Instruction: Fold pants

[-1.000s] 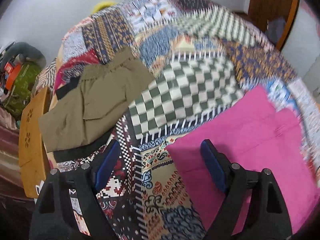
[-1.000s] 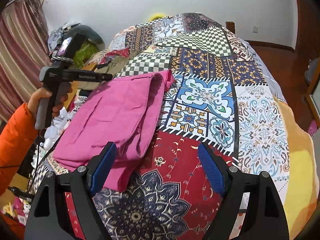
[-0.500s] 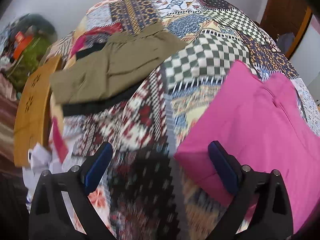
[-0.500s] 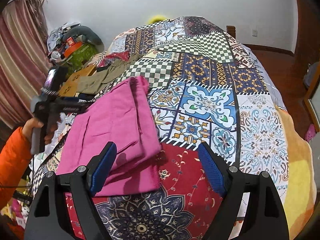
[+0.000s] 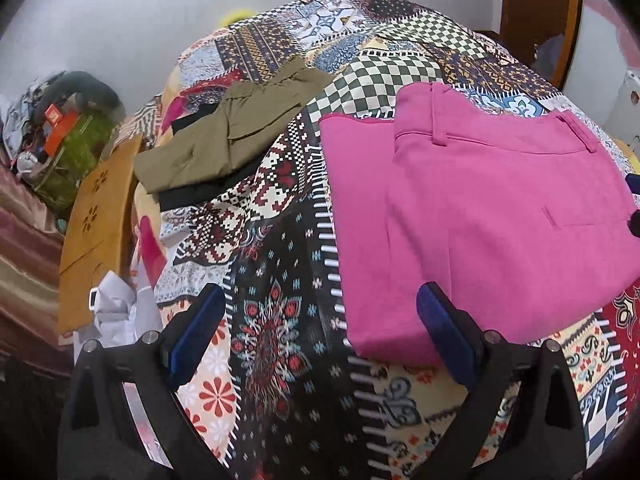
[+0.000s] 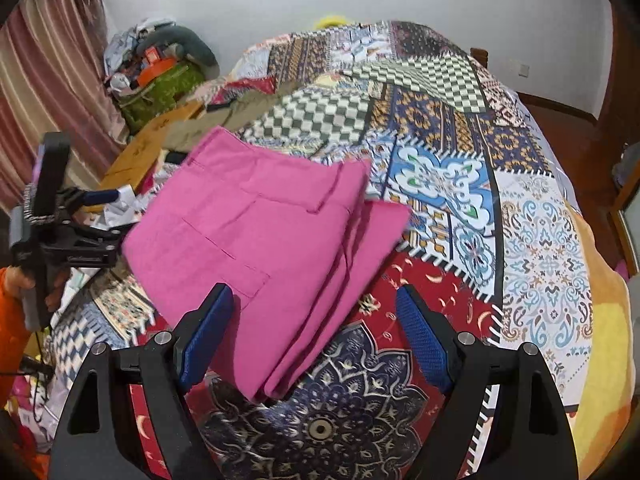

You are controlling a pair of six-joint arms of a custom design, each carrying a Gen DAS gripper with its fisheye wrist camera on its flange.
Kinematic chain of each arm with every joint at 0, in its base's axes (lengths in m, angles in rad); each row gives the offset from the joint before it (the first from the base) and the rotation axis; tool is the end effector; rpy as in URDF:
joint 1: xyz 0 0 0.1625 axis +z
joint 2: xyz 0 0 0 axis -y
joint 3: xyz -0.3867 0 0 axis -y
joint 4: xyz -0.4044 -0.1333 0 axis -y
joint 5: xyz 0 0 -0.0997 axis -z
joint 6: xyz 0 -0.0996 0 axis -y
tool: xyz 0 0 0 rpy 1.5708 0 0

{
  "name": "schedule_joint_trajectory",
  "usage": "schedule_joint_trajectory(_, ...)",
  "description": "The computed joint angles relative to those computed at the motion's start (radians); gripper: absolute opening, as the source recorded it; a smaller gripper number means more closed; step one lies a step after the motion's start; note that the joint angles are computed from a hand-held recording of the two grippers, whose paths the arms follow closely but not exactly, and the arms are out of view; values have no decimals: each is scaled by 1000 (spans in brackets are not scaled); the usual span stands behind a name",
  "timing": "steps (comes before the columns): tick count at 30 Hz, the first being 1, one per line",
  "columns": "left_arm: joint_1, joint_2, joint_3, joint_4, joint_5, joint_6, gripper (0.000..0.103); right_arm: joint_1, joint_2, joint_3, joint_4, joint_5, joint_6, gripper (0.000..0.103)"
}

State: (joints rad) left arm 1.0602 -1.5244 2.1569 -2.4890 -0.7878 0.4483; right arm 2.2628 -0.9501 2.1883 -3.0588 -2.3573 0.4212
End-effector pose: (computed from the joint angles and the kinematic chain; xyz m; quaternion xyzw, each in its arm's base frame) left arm -0.0470 -0.5005 0.2701 0.3738 0.8368 -0.1433 0.3734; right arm 0.3488 -0.3225 0.0513 0.0764 -0.9145 0.2986 0.2620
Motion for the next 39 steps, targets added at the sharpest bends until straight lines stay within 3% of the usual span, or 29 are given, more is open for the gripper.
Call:
schedule_joint_trajectory(5,21,-30,-7,43,-27,-53,98,-14,-17,25,4,3,-4,80)
schedule_joint_trajectory(9,29,-48,-2,53,-3,-39,98,-22,-21,43,-25,13,-33,80)
schedule_joint_trajectory(12,33,-50,-18,76,11,-30,98,-8,-17,31,31,-75,-25,77)
schedule_joint_trajectory(15,26,-48,-42,74,6,-30,98,-12,-45,40,70,-78,-2,74)
schedule_joint_trajectory(19,-4,-44,-69,49,-47,-24,98,4,-63,34,85,-109,-2,72)
schedule_joint_trajectory(25,-53,-22,-78,11,-183,11,96,18,-19,-24,-74,-56,-124,72)
schedule_joint_trajectory(27,-65,-4,-77,7,-218,30,83,16,13,-51,-124,-34,-176,72)
schedule_joint_trajectory(28,-70,7,-79,9,-223,33,79,14,25,-61,-145,-21,-197,67)
schedule_joint_trajectory(33,-65,65,-89,42,-269,42,41,-24,72,-104,-155,98,-243,43)
schedule_joint_trajectory(37,-43,104,-85,82,-264,8,37,-53,102,-134,-82,134,-243,41)
schedule_joint_trajectory(39,-36,95,-59,40,-274,31,37,-65,105,-140,-23,146,-233,41)
